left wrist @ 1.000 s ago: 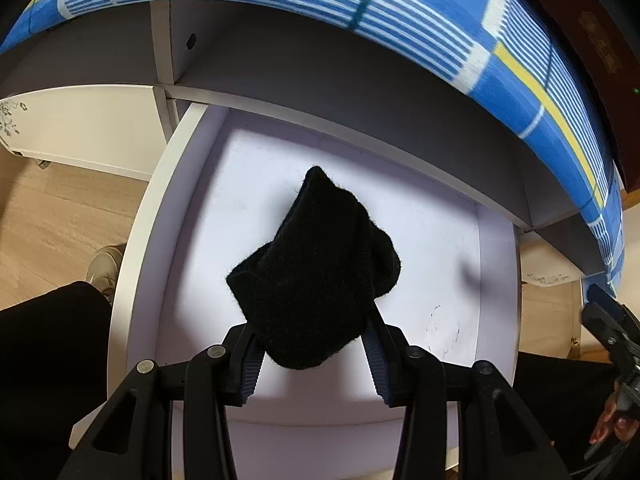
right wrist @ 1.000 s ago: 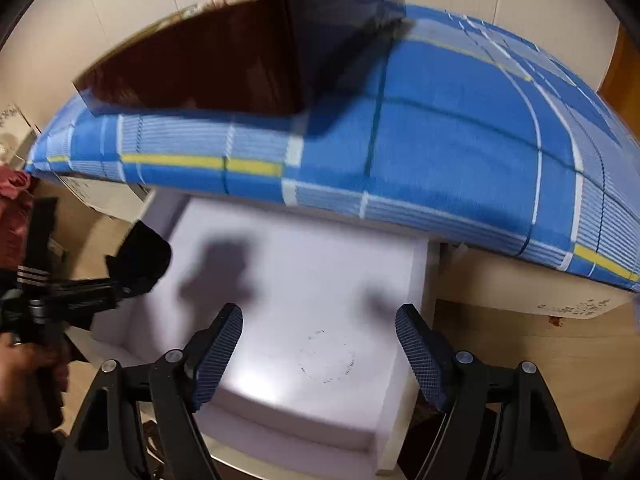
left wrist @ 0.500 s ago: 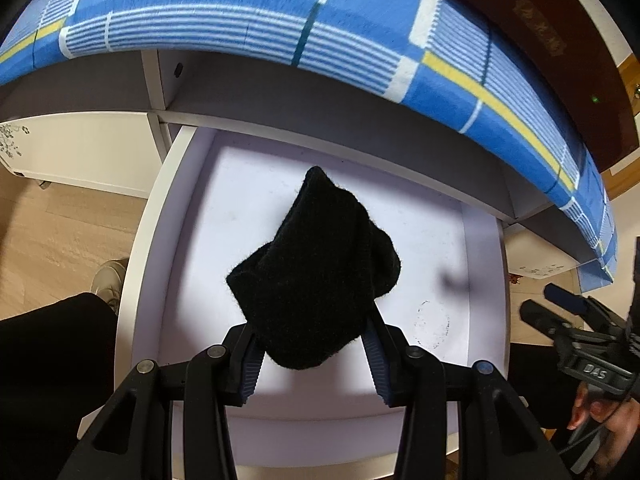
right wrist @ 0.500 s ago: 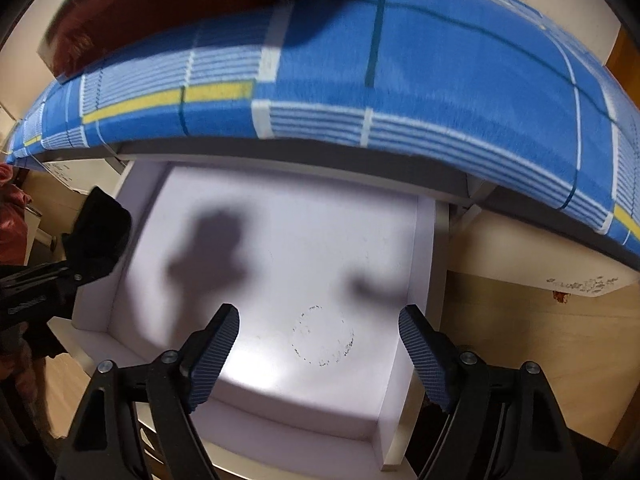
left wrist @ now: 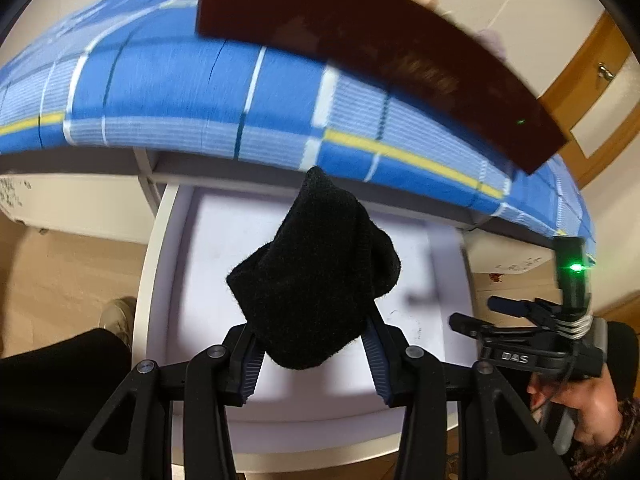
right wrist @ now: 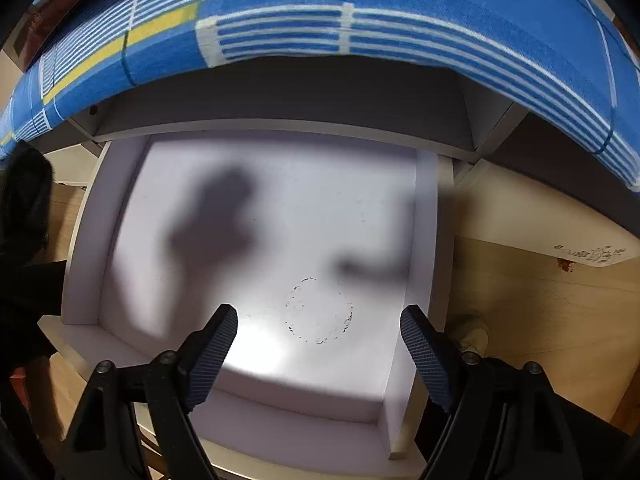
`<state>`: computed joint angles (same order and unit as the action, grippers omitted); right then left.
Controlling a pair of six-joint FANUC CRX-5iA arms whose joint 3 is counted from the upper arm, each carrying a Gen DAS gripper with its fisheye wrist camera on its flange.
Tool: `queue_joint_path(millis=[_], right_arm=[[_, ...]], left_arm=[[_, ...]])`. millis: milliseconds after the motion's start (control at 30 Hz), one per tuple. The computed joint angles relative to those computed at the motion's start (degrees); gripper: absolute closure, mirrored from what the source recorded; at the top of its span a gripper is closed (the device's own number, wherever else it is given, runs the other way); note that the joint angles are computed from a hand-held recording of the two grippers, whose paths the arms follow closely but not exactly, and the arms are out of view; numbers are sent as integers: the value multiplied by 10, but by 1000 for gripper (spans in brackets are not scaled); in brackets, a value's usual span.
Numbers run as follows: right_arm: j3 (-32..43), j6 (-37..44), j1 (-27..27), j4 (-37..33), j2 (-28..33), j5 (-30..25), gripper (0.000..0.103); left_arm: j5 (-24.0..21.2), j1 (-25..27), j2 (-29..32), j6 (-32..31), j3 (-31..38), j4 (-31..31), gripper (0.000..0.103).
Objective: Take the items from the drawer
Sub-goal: 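Withdraw the open right tool back toward the drawer, then carry the black sock over the gold tray and open the left tool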
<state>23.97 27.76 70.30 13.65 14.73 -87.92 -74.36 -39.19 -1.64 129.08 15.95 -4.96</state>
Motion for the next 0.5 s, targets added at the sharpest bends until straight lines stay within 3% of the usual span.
queue_joint_path(millis=[300, 500], right_arm=[[-5, -8, -2, -16, -8, 12, 18], [-2, -9, -4, -24, -8, 17, 18]], left_arm=[[4, -16, -16, -28, 37, -8, 58], [-4, -21, 8, -69, 116, -13, 58]])
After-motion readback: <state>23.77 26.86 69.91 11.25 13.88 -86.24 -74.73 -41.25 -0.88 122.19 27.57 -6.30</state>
